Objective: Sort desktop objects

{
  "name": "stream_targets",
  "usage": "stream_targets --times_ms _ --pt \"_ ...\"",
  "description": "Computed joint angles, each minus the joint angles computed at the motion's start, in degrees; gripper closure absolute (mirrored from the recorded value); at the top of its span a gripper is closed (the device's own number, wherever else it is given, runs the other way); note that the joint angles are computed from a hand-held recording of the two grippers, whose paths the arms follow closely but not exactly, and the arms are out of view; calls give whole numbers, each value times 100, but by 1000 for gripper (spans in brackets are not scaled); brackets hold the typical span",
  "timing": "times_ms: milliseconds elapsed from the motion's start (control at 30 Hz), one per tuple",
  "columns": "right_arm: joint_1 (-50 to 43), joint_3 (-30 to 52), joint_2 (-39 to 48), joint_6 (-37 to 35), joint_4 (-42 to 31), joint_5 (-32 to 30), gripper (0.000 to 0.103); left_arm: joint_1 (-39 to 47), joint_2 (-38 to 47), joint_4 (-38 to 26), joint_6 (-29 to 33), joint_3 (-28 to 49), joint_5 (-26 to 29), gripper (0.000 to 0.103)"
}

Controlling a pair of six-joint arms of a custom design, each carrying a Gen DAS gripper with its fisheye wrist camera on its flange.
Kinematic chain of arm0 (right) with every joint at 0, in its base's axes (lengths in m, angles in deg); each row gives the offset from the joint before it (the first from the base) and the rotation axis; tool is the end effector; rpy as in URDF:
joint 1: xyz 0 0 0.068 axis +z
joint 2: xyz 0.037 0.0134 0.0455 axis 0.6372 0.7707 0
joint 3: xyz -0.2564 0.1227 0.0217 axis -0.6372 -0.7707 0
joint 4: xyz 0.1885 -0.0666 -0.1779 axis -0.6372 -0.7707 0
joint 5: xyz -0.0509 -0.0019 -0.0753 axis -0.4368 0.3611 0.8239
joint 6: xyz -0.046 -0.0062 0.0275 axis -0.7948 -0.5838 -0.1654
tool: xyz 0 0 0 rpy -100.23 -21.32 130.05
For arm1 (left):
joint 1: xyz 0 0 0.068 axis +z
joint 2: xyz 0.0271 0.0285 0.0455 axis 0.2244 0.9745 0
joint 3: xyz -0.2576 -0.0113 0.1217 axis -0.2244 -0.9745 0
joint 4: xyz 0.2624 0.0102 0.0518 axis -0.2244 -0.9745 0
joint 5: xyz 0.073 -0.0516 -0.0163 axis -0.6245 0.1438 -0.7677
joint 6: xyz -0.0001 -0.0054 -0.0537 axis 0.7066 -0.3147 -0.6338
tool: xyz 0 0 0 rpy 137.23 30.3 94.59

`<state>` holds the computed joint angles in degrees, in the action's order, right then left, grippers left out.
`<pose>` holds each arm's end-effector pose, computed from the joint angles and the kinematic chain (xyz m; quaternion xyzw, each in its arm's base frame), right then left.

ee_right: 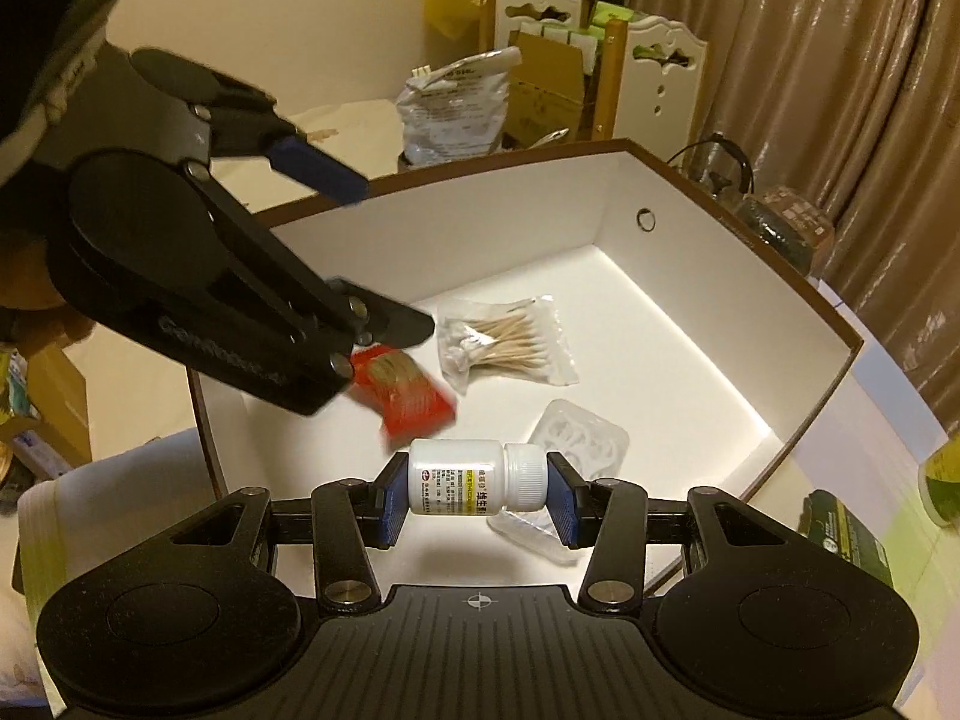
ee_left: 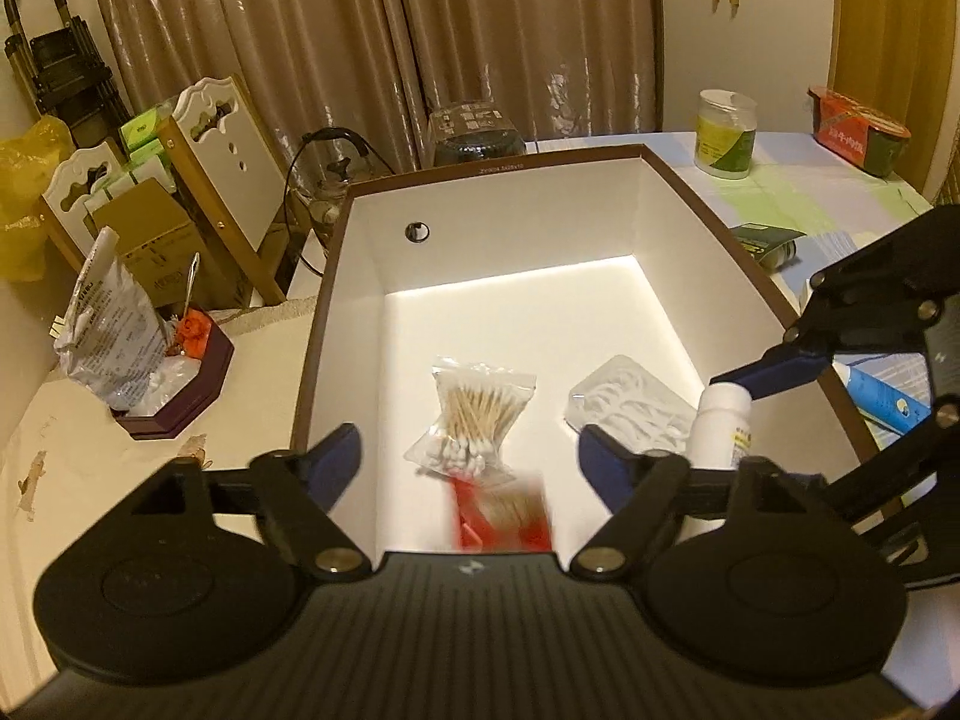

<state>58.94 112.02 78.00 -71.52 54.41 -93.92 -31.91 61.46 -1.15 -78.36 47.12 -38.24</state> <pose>0.2763 0.1105 0.2553 -0.4871 0.8092 0.1304 0.3016 0.2436 -0.2177 0.2911 0.1080 0.9195 0.0456 0.3752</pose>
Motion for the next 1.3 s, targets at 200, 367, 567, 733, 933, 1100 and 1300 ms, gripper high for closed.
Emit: stream_targets --times_ms 200,367,567,733,933,1100,1300 --pt "84 110 186 -78 -58 137 57 -141 -227 -96 -21 20 -370 24" --pt "206 344 451 -41 -231 188 57 -213 -480 -238 -41 50 -640 24" --pt "439 460 660 33 -313 420 57 -240 -669 -530 -283 74 -750 24" --pt "523 368 635 92 -171 490 57 -312 -769 -739 -448 22 -778 24" --pt "519 249 472 172 -34 380 57 -424 -892 -918 -650 -37 -850 24" --pt "524 160 259 223 2 316 57 -535 -984 -1081 -774 -44 -933 24" --pt "494 -12 -133 331 61 233 57 -681 -1033 -1252 -886 -1 -1037 24"
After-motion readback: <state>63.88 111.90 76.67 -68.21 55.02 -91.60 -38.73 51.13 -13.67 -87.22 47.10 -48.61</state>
